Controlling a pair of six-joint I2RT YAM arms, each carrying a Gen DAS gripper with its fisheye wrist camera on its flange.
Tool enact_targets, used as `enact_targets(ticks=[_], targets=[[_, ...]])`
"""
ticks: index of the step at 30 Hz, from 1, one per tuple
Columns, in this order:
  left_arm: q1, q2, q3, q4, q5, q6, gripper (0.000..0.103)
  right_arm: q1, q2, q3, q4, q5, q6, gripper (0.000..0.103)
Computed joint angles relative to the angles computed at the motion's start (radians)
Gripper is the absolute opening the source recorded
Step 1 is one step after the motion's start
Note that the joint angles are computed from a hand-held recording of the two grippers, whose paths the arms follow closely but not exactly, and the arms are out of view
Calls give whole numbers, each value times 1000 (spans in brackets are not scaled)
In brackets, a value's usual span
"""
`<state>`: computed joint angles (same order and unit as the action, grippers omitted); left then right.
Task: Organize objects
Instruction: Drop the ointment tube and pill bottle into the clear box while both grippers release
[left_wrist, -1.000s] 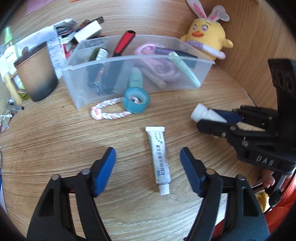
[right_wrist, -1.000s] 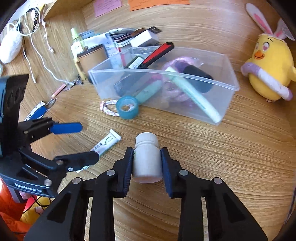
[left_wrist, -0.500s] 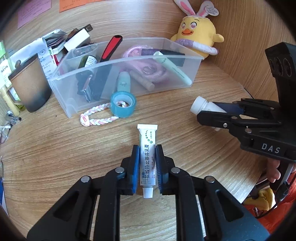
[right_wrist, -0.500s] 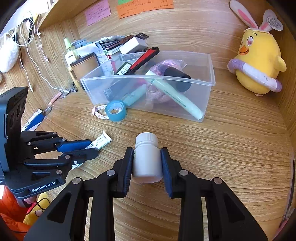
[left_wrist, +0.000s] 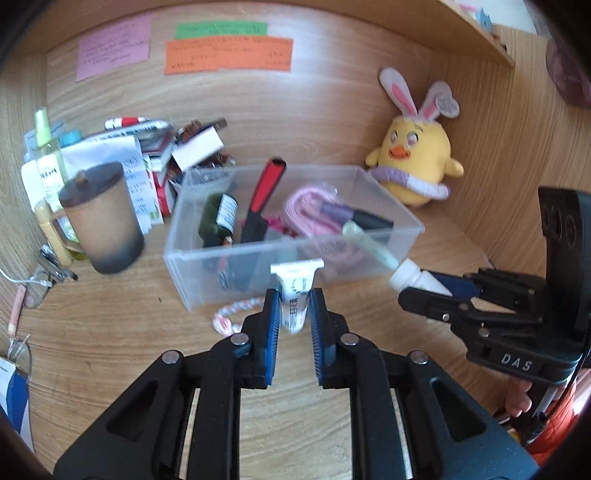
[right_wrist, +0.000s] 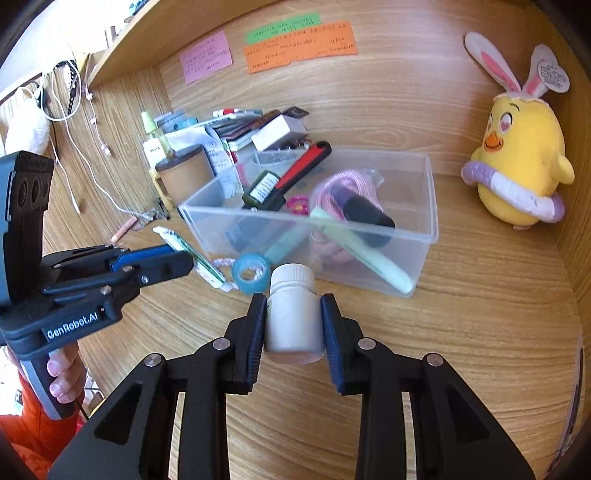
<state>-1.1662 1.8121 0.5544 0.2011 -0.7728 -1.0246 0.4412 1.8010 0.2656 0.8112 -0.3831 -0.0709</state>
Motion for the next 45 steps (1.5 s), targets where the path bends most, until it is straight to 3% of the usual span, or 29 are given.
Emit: enact_targets(ticks=[1, 7, 11, 15, 23, 30, 34, 39, 45], targets=[[-1, -25, -11, -4, -16, 0, 9, 5, -11, 4, -5, 3, 5, 27], [19, -160, -44, -44, -95, 41, 9, 35, -80, 43, -50, 30, 23, 27], [37, -185, -71, -25, -76, 61, 10, 43, -108, 76, -76, 50, 27, 27], [60, -99, -64, -38, -13, 17, 28, 41, -114, 114, -113, 60, 18, 27], [140, 168, -18, 29, 190, 44, 29, 75, -82, 212, -180, 120, -10, 27], [166, 242, 5, 74, 255, 105, 31, 106, 8, 332, -261, 155, -18, 27], [141, 242, 1, 69, 235, 85, 16, 117, 66, 398, -307, 157, -18, 27], [82, 202, -29, 61, 192, 23, 16, 136, 152, 483, -361, 172, -16, 27], [8, 49, -71, -17, 86, -33, 16, 151, 212, 534, -393, 187, -16, 27]])
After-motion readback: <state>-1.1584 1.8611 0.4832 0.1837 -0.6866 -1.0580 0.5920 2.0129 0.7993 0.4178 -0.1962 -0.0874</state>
